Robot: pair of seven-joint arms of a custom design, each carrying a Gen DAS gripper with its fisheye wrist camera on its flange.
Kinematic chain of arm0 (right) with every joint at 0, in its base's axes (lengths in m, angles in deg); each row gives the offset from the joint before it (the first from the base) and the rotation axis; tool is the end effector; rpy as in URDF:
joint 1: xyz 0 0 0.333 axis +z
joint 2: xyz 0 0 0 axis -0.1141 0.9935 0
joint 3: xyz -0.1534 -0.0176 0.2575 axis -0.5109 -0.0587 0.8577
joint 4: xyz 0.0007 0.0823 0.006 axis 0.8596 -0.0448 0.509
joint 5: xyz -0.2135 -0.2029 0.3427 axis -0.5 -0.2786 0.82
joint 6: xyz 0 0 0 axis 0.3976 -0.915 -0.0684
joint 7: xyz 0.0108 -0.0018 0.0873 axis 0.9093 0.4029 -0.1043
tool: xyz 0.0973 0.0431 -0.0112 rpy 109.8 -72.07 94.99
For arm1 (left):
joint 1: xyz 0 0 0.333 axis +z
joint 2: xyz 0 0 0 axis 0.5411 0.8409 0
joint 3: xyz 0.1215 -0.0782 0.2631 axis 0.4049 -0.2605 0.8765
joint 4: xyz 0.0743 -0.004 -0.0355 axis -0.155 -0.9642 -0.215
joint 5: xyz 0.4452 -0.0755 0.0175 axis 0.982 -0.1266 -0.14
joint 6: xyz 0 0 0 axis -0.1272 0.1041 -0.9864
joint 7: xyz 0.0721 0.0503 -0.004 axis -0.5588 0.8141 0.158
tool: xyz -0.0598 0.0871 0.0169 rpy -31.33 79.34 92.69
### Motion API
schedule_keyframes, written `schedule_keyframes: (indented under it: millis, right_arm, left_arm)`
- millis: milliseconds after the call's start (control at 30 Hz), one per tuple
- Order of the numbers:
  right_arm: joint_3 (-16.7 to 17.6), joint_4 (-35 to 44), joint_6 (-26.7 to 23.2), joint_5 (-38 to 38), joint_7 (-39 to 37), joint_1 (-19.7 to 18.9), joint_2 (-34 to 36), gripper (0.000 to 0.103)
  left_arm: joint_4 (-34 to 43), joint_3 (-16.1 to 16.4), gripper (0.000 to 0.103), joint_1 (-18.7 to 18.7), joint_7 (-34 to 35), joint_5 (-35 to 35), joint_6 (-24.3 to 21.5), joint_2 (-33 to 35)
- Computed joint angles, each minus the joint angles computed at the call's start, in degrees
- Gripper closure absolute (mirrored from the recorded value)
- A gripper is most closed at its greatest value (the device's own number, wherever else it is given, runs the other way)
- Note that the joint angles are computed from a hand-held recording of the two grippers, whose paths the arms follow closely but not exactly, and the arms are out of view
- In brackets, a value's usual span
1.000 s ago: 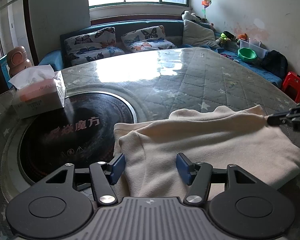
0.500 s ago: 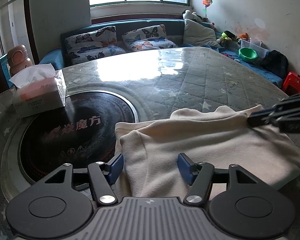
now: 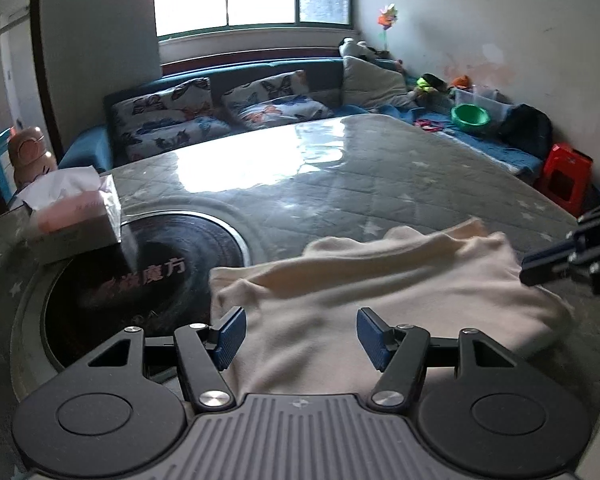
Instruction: Fold clothes
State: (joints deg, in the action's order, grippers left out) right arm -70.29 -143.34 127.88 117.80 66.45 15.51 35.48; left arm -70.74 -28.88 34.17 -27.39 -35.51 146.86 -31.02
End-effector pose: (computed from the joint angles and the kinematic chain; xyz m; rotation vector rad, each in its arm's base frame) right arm 0.5305 0.2780 0.3298 -2.0986 1.2039 -0.3681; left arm 0.5260 -0.0905 0.3307 -1.4686 1.9575 -0.8978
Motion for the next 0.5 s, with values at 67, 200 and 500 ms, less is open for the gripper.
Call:
schedule_keyframes:
  millis: [67, 200, 500]
  right_arm:
    - [0.6, -1.3, 0.2, 2.1, -1.5, 0.1, -0.9, 0.092]
    - [0.1, -2.1, 0.3, 4.0, -1.4, 0.9, -0.3, 0.092]
    - [-0.3, -2.2, 0.1, 0.5, -0.2, 0.8, -0.8, 0.091]
  left_arm:
    - [-0.5, 0.5, 0.038, -0.3, -1.7, 2.4, 0.0, -0.6]
    - [-1.2, 1.3, 0.038, -1.0, -2.3, 3.3, -0.8, -0.7]
    - [-1.5, 1.1, 0.038, 0.7, -5.7, 5.9, -1.1, -0.5]
